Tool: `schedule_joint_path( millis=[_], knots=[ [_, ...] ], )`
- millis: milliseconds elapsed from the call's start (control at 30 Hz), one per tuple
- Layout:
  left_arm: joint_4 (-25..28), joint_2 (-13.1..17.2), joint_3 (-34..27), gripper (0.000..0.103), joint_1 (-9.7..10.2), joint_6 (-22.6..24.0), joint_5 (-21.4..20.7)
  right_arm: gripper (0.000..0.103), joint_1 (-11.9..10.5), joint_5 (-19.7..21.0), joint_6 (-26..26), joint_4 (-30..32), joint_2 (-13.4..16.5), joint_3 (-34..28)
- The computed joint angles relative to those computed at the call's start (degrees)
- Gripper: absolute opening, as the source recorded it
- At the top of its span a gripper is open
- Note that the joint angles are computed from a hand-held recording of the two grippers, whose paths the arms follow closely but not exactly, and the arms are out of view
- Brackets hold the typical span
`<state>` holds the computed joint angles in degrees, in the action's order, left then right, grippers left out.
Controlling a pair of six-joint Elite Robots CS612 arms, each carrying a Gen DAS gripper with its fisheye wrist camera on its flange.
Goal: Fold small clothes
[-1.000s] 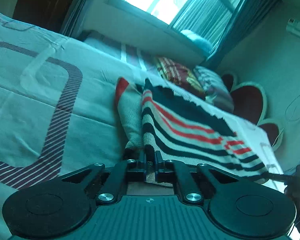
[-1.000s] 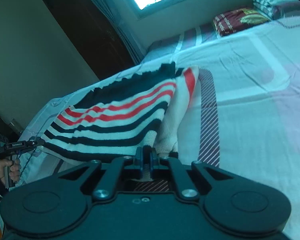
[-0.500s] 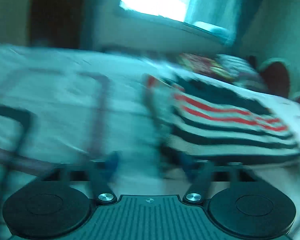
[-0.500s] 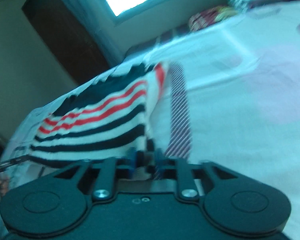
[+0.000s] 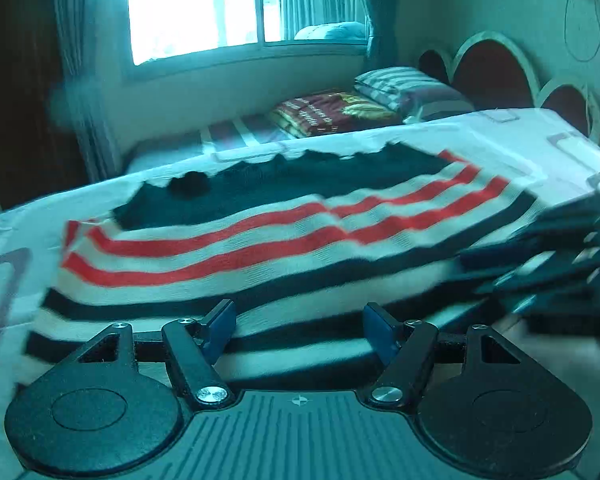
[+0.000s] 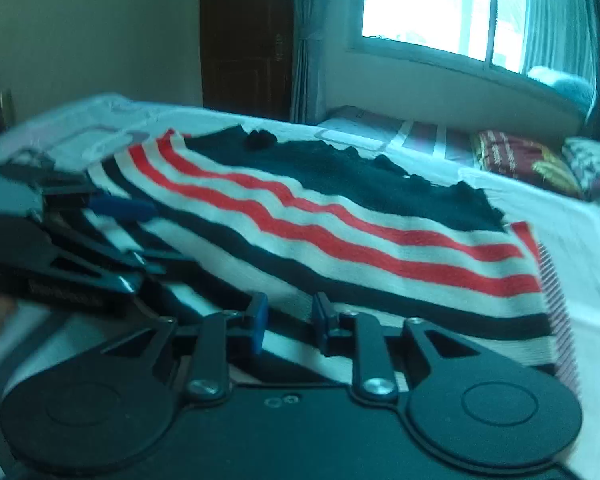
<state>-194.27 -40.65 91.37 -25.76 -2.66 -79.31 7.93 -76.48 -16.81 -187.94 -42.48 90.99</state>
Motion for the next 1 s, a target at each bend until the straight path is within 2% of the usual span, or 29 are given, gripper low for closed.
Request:
schedule_joint_path(
  millis=[67,100,133,167,200,267,333,367,433,467,533,600,667,700,733,767,800,833,867,900,933,967,1000],
  knots=[
    [-1.17,-0.67,1.73,0.07,1.17,-1.5,1.29,0.018,-1.25,-0.78,-0.45,-0.08,-1.07,1.68],
    [-0.86,-0.92,2.22,0.07,2.0,-2.54,2.51,0.018,-1.84,-2.93,0.06,-0.38,-1.56,2.58],
    [-1.09,-1.3,3.04,0.076,3.12,-4.52,1.44,0.018,-2.54,-5.4,0.5,-0.86,-2.09,3.65],
    [-1.41,-1.58,3.73,0.076,4.42,-6.86,-1.13,0.018,-3.64,-5.86,2.02,-1.28,-2.77,5.01],
    [-1.95,-1.6,4.06,0.076,5.4,-7.58,-3.35,0.018,-4.96,-4.45,4.5,-1.42,-3.31,6.07],
    [-1.89,-1.69,4.3,0.076,5.24,-4.65,-2.7,0.015,-6.54,-0.63,7.85,-0.19,-3.99,6.8],
    [-0.55,-2.01,3.93,0.076,4.83,-5.12,-1.67,0.016,-5.99,-1.69,7.74,1.29,-4.43,6.1],
    [-0.43,-2.05,3.27,0.076,4.48,-5.54,-0.66,0.028,-5.76,-1.8,9.1,-0.79,-4.41,5.99],
    [-3.15,-1.46,1.59,0.076,4.02,-3.22,-0.45,0.042,-5.57,0.6,12.22,-5.1,-3.6,5.02],
    [-3.0,-0.87,-0.06,0.076,4.02,-1.79,-1.47,0.04,-5.23,1.33,12.74,-4.58,-3.02,3.57],
    [1.96,0.58,-4.76,0.076,3.78,0.25,-2.08,0.038,-4.05,1.83,13.52,-0.7,-0.99,-1.27],
    [6.72,2.37,-9.22,0.076,3.8,0.78,-3.53,0.036,-3.03,4.3,13.99,3.24,1.65,-6.32],
    [11.35,3.95,-12.65,0.076,3.93,0.84,-4.76,0.036,-1.91,5.09,11.42,7.1,3.79,-10.29],
    [12.42,4.52,-13.49,0.076,3.88,2.1,-4.06,0.038,-1.31,5.08,7.98,8.48,4.53,-11.53],
    [11.8,4.91,-13.56,0.084,3.91,3.26,-3.24,0.038,-0.6,2.74,3.1,8.85,4.75,-11.81],
    [11.17,5.02,-13.31,0.096,4.18,3.12,-2.28,0.039,-0.27,0.39,0.6,7.63,4.99,-11.66],
    [11.35,5.0,-13.01,0.097,4.62,1.96,-1.76,0.04,-0.57,-0.86,0.5,7.09,4.87,-11.34],
    [10.82,4.82,-12.41,0.098,5.54,0.76,-3.27,0.04,-1.5,-1.48,2.8,6.53,4.79,-11.06],
    [9.84,4.69,-11.78,0.098,6.23,0.25,-3.91,0.039,-2.45,-2.15,5.67,6.18,4.54,-10.59],
    [9.5,4.65,-11.44,0.098,6.53,0.42,-3.16,0.028,-3.36,-3.33,7.75,6.28,4.23,-10.1],
    [9.13,4.55,-11.04,0.098,6.86,0.26,-3.45,0.009,-4.24,-2.12,9.14,6.47,4.07,-9.83],
    [8.86,4.64,-11.07,0.098,6.96,0.03,-3.76,0.008,-5.18,0.74,10.99,7.34,3.76,-9.57],
    [9.32,4.66,-11.27,0.098,6.74,0.28,-3.02,0.008,-5.42,1.92,11.89,8.81,3.63,-9.95]
  ],
)
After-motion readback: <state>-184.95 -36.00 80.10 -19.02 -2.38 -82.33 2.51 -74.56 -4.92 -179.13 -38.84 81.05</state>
